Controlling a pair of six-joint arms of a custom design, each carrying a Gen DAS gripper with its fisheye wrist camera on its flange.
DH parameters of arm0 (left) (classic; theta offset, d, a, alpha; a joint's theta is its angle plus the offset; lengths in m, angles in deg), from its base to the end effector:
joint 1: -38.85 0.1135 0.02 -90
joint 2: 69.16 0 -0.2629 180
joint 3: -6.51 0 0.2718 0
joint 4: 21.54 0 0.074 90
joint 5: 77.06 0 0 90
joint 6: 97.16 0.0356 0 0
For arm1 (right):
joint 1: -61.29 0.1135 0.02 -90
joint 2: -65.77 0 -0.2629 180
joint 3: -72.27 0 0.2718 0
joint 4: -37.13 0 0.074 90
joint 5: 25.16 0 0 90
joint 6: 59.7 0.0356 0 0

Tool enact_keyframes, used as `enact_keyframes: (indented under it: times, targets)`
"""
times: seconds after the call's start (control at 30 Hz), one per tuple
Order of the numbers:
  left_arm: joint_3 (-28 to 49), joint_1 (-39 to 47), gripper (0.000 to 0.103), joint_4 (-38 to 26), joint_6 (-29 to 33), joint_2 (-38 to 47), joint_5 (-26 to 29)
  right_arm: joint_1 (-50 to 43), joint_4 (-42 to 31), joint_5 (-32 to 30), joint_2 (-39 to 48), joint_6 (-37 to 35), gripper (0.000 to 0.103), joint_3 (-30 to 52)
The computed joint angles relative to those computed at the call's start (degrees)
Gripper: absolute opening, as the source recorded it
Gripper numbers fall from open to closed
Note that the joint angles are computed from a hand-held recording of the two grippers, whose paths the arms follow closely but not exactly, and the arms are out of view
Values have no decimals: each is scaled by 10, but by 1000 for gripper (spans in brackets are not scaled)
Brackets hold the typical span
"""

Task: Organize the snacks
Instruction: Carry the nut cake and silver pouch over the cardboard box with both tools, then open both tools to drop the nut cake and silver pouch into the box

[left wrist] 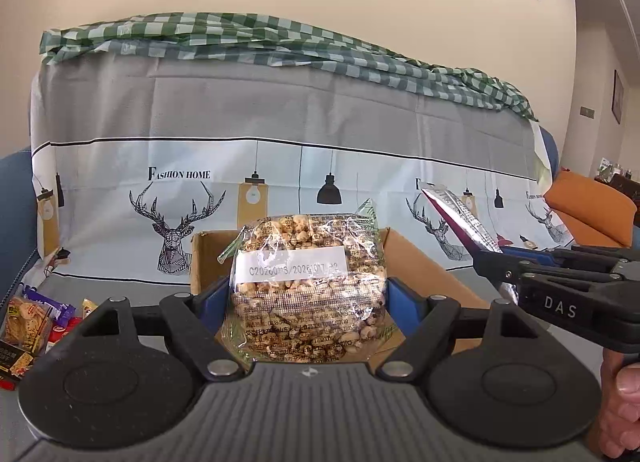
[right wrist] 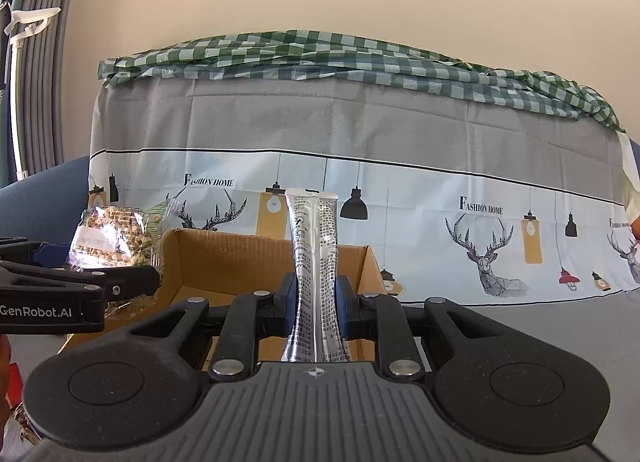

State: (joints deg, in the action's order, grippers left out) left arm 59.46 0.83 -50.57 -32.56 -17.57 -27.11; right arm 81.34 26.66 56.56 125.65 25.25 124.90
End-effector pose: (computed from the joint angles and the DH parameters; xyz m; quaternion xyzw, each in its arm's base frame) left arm 0.1859 -0.1163 0.2789 -0.0878 0.8186 -0.0063 0.5676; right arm 0.2441 0.0946 0.2734 -0.2166 0.7770 0.1346 0.5756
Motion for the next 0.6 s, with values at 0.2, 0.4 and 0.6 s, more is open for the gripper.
enact_keyframes:
  times: [0.2,0.4,0.6]
  targets:
    - [0,0,84,3,-3,2,4,0,-1,4,1,0,21,1]
    - [-1,-1,84,6,-2,2,5,6,2,10,2,0,21,0]
    - [-3,-1,84,10,2,-2,8,7,5,12,1,-1,21,-3]
